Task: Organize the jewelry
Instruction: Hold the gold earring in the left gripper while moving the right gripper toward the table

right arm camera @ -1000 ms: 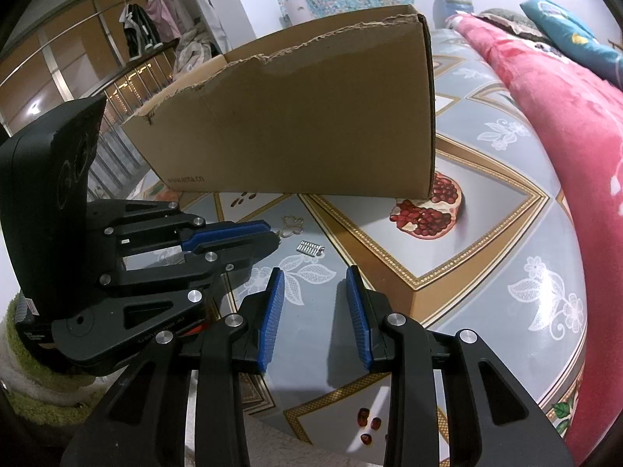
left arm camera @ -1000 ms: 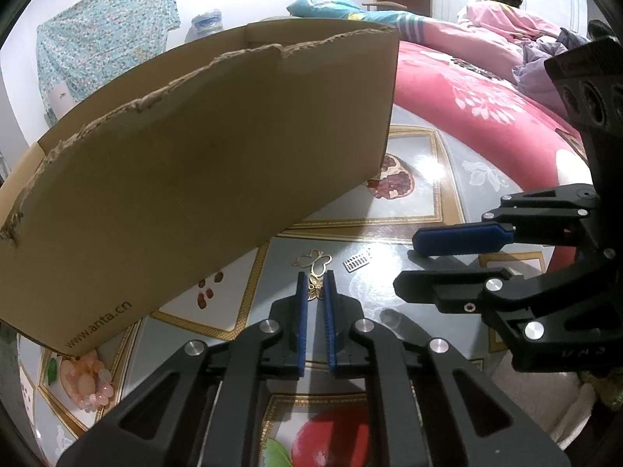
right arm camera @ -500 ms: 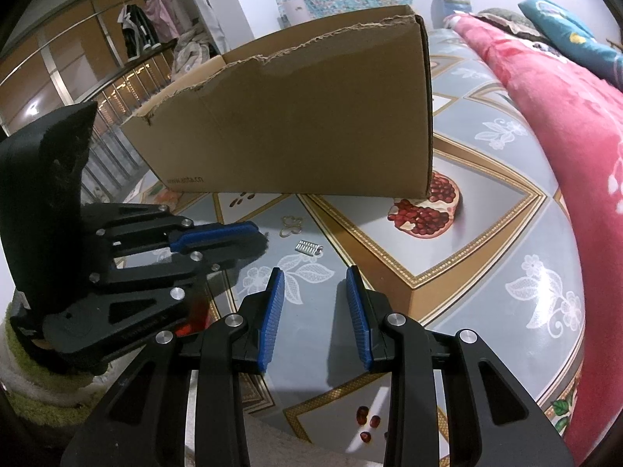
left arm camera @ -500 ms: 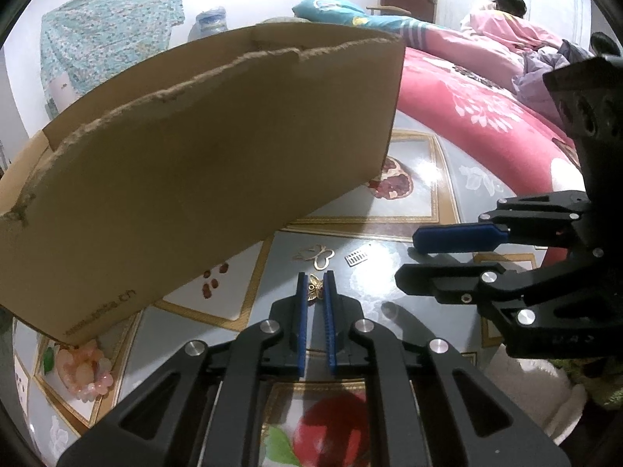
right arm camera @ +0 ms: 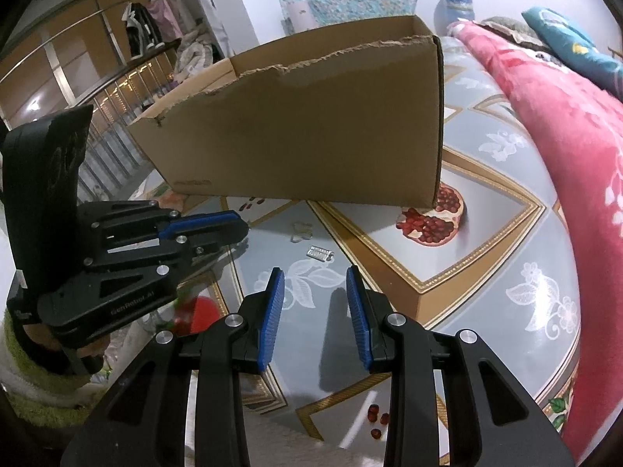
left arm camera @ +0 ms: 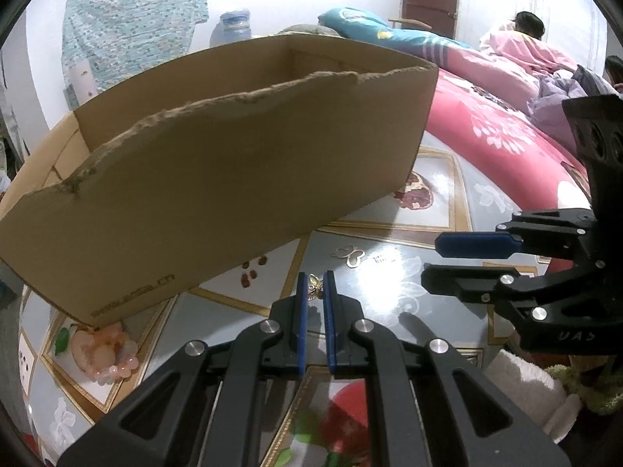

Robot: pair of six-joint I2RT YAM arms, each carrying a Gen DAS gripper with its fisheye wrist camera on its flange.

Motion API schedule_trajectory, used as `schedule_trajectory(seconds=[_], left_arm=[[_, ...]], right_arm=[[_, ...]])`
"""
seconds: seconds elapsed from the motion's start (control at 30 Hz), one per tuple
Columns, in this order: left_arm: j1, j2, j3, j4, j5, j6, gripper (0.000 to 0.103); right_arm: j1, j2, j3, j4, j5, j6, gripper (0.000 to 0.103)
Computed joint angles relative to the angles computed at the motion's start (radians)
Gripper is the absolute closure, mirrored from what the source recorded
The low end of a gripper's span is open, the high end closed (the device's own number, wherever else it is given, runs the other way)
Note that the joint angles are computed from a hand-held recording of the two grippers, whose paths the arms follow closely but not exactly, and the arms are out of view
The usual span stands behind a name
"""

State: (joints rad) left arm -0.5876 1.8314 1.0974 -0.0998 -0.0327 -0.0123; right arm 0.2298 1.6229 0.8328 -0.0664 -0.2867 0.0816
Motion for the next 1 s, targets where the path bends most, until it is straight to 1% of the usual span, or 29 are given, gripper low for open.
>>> schedule_trajectory(seconds=[0.47, 0.77, 1.0], left_arm=[[0.033, -0.040, -0.048, 0.013, -0.011, -0.019, 0.096], [0.055, -0.051, -0.064, 0.023, -0.003, -0.030, 0.096], [0.070, -0.046, -0.069, 0.032, 0.012, -0.028, 0.096]], right_arm=[[0.013, -0.008, 0.004, 0.014, 0.022, -0.016, 0.072], [0.030, 0.072, 0.085, 0.018, 0.037, -0.086, 0.072], [0.062, 0.143, 0.134, 0.031, 0.062, -0.111, 0.072]])
